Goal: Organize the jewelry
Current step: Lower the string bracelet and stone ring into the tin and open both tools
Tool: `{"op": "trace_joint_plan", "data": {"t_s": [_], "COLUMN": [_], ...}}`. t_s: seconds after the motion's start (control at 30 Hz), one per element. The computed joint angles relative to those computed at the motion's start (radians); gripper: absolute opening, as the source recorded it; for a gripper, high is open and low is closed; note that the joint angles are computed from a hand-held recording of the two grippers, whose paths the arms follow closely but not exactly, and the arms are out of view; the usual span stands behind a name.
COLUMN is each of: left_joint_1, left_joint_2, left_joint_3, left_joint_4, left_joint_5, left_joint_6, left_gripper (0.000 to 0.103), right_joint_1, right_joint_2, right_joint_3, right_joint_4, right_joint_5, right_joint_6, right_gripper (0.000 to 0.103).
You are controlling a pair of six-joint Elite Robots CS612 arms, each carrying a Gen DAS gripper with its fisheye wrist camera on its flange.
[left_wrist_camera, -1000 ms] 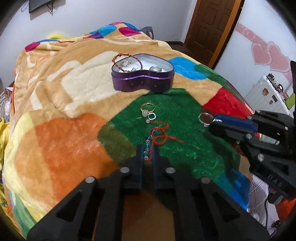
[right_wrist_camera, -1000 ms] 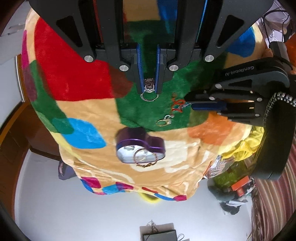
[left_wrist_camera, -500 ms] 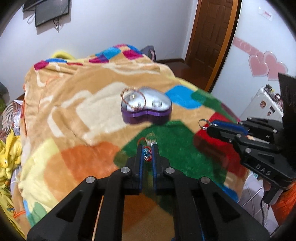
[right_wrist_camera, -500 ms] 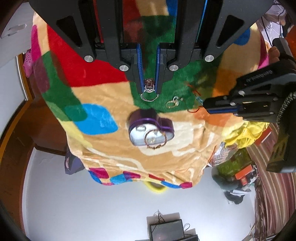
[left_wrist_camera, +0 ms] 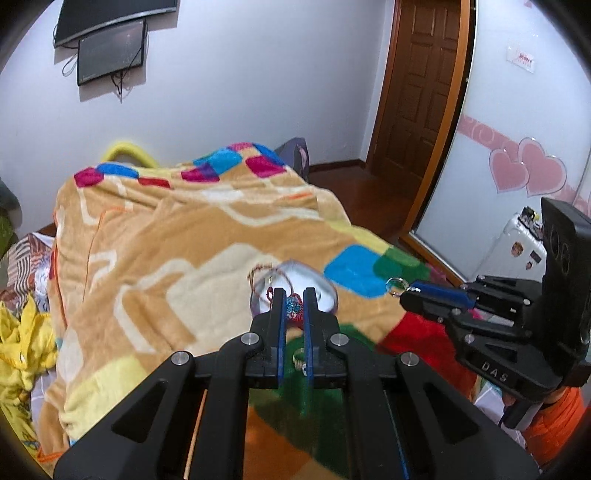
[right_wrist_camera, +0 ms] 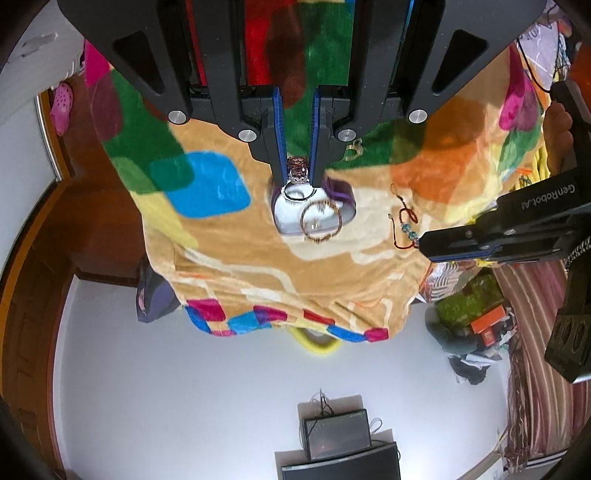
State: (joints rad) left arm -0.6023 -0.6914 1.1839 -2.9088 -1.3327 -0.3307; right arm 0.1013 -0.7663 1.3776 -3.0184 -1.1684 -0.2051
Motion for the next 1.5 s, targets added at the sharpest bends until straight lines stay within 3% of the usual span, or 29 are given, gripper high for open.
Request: {"op": "trace_joint_plan", "data": {"t_s": [0.47,1.1,1.5], "left_joint_1": [0.024,0.062,0.062], "left_joint_2": [0.074,0.189,0.203], "left_joint_3": [-0.132,-0.292,-0.313], "left_joint_4": [0.028,0.206,0.243], "left_joint_5": [-0.022,-0.138,-0.137], "left_joint_6": [0.017,-0.016,-0.005], "left_gripper": [0.007,0.007,0.007], "right_joint_1": [0.008,0.024,0.03], "right_joint_2": [0.06,0.158,0.178], "right_joint_3": [-0.112,-0.286,-0.333], "right_joint_4": [0.016,0.25,0.354], "right_joint_5": [0.026,0.022,0.005], "right_joint_6": [0.02,-0.042,-0.075], "right_gripper": [0.01,0.011,0.011]}}
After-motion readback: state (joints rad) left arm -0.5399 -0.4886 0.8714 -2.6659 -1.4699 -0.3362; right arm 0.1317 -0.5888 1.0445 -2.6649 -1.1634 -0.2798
